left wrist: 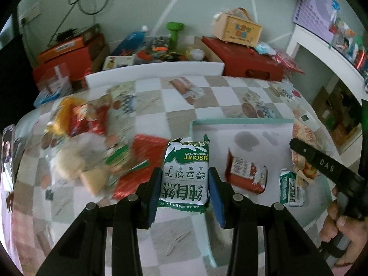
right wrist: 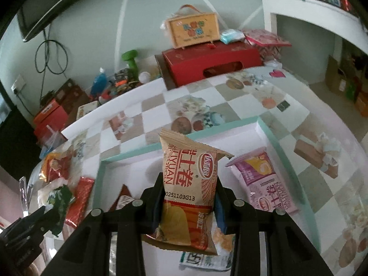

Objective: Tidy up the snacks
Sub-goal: 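Carry both packs over the teal-rimmed tray and open both tools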

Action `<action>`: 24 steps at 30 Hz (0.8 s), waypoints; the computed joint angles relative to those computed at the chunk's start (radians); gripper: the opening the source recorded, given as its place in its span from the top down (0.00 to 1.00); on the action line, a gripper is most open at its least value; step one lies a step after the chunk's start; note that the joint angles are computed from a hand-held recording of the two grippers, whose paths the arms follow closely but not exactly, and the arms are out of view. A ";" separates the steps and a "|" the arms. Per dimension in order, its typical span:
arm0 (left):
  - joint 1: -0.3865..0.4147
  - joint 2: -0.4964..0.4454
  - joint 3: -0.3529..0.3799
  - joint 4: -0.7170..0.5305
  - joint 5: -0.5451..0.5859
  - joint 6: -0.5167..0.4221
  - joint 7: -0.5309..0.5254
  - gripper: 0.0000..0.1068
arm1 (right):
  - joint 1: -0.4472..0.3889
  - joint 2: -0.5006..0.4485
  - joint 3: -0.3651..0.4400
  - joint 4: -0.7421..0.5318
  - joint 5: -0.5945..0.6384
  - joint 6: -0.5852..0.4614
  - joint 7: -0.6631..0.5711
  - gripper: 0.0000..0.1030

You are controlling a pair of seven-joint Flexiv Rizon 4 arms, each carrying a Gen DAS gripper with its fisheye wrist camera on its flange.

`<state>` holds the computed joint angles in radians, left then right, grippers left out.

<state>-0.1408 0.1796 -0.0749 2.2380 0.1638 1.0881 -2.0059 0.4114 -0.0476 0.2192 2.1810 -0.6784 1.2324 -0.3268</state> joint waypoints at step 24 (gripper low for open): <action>-0.110 -0.285 0.039 -0.233 0.183 0.034 -0.141 0.61 | -0.024 -0.047 -0.050 0.020 -0.050 0.078 0.036 0.61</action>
